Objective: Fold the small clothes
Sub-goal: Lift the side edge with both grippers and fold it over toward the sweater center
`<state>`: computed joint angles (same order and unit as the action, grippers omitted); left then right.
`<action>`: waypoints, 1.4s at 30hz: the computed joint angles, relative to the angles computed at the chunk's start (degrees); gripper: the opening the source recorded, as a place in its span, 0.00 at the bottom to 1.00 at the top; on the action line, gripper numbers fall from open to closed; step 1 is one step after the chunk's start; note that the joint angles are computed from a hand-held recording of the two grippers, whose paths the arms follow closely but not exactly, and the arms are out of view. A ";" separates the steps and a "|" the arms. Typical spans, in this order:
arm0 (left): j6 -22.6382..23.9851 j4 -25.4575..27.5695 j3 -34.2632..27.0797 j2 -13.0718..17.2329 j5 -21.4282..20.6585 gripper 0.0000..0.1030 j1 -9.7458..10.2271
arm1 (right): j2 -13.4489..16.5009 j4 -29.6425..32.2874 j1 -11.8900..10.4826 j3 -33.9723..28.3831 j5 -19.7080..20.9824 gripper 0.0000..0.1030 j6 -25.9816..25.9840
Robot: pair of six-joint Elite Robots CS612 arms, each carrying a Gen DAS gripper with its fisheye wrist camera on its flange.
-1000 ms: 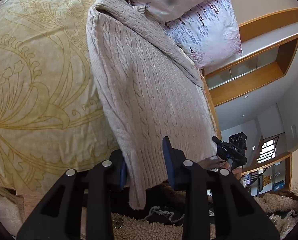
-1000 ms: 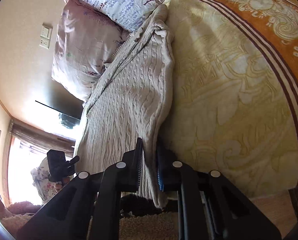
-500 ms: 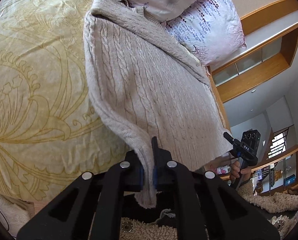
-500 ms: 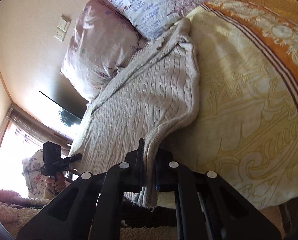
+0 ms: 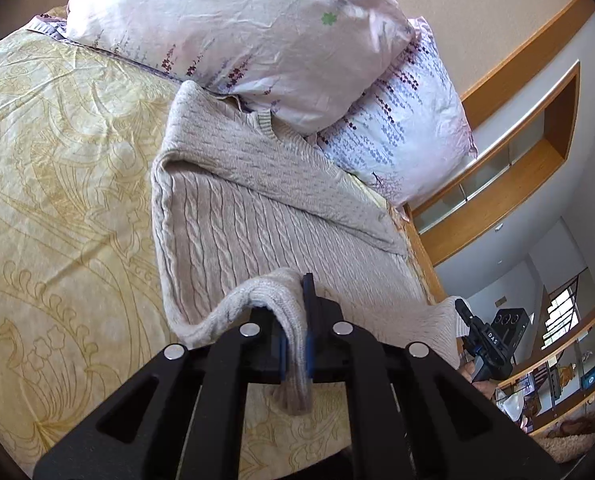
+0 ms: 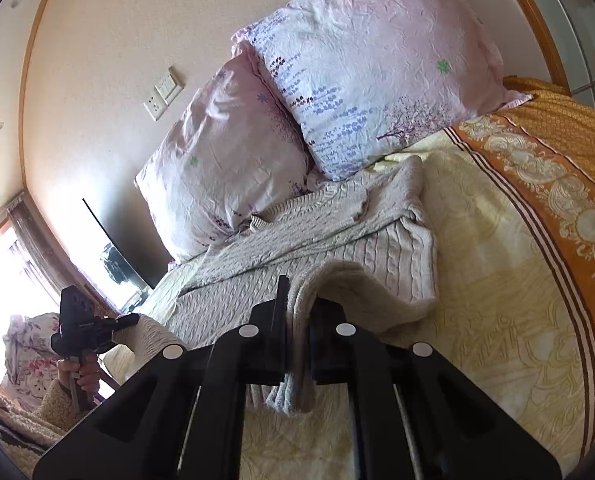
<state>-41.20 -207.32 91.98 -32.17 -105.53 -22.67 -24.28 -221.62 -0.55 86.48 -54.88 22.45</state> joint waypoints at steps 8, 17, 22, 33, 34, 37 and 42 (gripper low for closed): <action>-4.17 0.67 -9.44 3.16 5.18 0.06 1.76 | 2.41 1.71 1.31 -11.22 -4.26 0.07 4.87; -7.77 12.85 -24.18 10.02 8.82 0.05 2.59 | 8.53 20.82 3.60 -27.37 -12.89 0.07 5.48; -14.09 19.18 -28.61 12.87 5.73 0.06 3.53 | 9.92 34.07 2.93 -31.10 -11.36 0.07 8.20; -9.80 20.76 -26.69 11.68 3.33 0.14 3.55 | 6.07 39.70 2.17 -25.04 -6.66 0.11 2.23; -9.34 21.06 -26.50 11.52 2.61 0.14 3.56 | 5.59 40.61 2.23 -24.42 -7.05 0.11 0.97; -6.11 22.39 -25.62 10.61 0.60 0.11 3.53 | 4.67 40.90 2.43 -23.07 -8.69 0.07 -2.06; -4.64 20.28 -26.47 10.65 0.76 0.05 3.62 | 6.26 36.08 2.23 -25.75 -8.57 0.06 2.63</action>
<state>-45.84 -187.04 65.51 -21.52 -104.78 -19.05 -18.02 -185.54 1.68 60.72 -63.44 25.07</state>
